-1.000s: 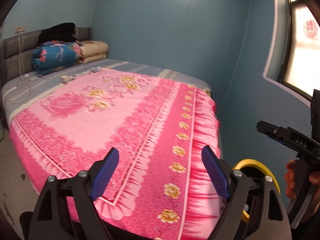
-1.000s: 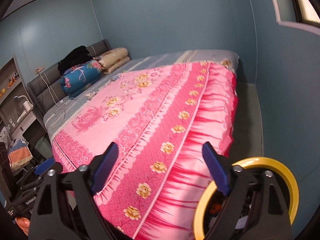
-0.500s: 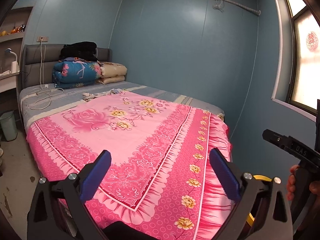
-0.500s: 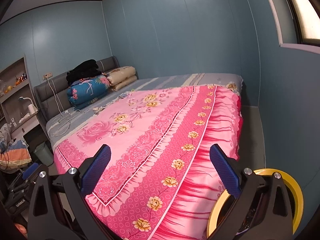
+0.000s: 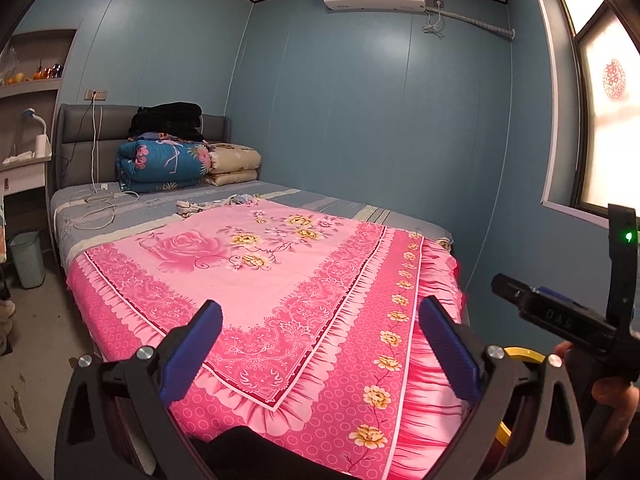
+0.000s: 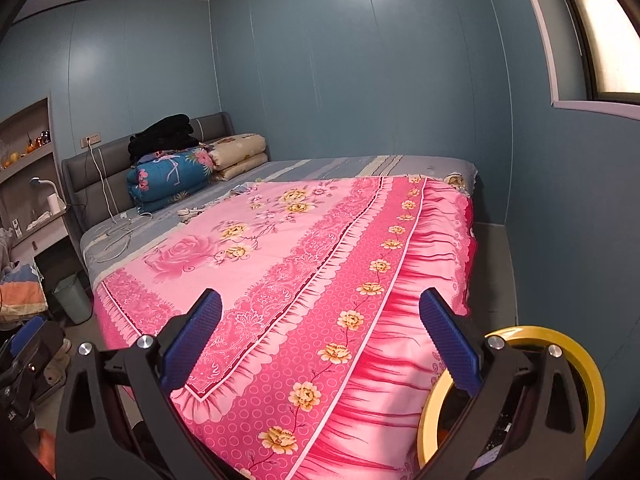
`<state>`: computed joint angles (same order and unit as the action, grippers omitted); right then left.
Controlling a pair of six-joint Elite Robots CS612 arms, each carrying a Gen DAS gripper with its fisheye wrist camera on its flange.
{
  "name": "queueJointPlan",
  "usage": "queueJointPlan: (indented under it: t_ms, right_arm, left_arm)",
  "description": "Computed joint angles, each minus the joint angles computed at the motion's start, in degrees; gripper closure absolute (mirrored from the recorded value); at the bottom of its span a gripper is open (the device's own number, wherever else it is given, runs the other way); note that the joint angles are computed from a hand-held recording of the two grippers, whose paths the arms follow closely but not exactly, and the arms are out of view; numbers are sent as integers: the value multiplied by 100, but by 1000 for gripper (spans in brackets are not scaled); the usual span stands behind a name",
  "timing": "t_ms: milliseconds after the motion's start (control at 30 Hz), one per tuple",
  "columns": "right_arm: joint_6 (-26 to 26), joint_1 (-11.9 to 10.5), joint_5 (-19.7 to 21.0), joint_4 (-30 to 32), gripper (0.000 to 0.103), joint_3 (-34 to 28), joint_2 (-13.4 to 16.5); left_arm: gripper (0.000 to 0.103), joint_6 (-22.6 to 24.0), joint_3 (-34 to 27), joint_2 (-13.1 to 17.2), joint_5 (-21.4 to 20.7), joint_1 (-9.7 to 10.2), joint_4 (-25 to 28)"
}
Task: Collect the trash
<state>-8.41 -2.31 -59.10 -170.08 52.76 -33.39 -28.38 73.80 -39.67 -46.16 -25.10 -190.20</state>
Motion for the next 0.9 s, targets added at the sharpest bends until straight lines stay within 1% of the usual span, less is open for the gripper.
queueJointPlan:
  t_ms: [133, 333, 900]
  right_arm:
    - [29, -11, 14, -2, 8, 33, -3]
    - [57, -18, -3, 71, 8, 37, 8]
    - [82, 0, -107, 247, 8, -47, 56]
  left_arm:
    - [8, -107, 24, 2, -12, -2, -36]
    - [8, -48, -6, 26, 71, -21, -11]
    - [8, -172, 7, 13, -21, 0, 77]
